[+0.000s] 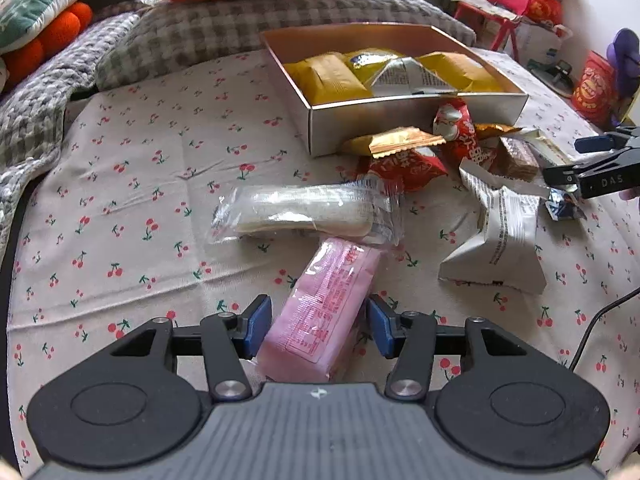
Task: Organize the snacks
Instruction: 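Grasp the pink wrapped snack with the left tool while the right grasps the white pack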
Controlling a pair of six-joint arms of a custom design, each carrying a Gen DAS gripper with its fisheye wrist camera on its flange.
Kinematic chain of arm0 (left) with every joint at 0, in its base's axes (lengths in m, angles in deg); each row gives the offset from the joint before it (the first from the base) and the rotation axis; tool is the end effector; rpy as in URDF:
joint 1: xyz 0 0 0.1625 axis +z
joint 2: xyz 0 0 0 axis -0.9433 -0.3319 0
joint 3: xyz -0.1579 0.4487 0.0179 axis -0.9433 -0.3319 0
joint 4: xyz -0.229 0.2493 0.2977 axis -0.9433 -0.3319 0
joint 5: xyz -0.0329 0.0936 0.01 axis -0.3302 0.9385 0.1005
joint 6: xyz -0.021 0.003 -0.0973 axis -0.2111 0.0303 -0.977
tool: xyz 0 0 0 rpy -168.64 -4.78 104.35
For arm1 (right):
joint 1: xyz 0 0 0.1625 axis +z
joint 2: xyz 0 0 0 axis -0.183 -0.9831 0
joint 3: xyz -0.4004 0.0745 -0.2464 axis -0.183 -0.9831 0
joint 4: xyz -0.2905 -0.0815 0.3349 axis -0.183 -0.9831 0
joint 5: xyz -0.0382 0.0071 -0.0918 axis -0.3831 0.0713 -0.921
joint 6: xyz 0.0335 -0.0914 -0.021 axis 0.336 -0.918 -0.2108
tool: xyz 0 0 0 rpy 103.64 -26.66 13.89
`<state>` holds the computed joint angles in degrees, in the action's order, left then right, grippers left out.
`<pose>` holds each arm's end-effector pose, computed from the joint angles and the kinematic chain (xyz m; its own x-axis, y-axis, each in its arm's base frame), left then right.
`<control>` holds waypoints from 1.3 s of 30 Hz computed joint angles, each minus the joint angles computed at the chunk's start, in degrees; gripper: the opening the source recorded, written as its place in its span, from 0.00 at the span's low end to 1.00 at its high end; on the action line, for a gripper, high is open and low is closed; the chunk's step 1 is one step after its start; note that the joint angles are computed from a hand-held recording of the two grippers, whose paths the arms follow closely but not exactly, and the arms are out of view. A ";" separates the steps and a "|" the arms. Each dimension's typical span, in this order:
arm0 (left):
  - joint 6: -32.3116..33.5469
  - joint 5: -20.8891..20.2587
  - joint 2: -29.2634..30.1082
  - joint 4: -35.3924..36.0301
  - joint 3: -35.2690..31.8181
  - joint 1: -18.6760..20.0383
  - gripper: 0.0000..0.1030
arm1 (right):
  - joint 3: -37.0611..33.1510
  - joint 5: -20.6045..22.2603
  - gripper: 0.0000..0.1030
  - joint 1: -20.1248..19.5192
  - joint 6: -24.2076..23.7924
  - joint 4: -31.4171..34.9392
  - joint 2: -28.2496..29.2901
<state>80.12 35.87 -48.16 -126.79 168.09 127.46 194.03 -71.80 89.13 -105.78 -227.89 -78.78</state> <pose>-0.1115 -0.5470 0.0658 -0.7027 0.1725 -0.6903 0.4769 0.8342 -0.2769 -0.0219 -0.6556 0.1301 -0.5907 -0.3974 0.7023 -0.7101 0.6693 -0.2186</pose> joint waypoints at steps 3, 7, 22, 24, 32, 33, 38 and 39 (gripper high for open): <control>0.11 -0.99 -0.20 1.32 -0.34 0.18 0.47 | 0.10 0.18 0.85 0.20 -0.18 1.52 -0.41; -0.98 -2.34 -0.79 3.36 -0.77 0.18 0.36 | 0.00 0.98 0.64 0.36 1.17 5.55 -1.45; -3.81 -8.44 -2.60 7.44 -1.09 -0.71 0.28 | 0.08 0.87 0.43 1.23 4.30 9.58 -3.62; -3.54 -9.20 -2.62 7.29 -1.12 -0.98 0.28 | 0.17 1.34 0.43 1.31 4.73 9.65 -4.08; -0.73 -12.72 -2.35 3.42 -1.56 -3.00 0.28 | 0.47 4.69 0.43 1.78 7.92 11.03 -6.48; -0.45 -13.09 -2.20 2.75 -1.76 -3.21 0.28 | 0.42 4.97 0.43 1.82 8.23 11.12 -6.58; 0.44 -13.59 -0.76 -0.19 -3.92 -3.86 0.28 | -0.18 4.83 0.43 2.44 10.41 11.64 -6.45; 0.58 -13.43 -0.29 -0.79 -4.49 -3.96 0.28 | -0.35 4.84 0.43 2.62 10.95 11.80 -6.40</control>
<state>80.70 22.44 -48.45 -127.58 163.60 123.49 193.68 -66.96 91.75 -94.82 -216.09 -85.18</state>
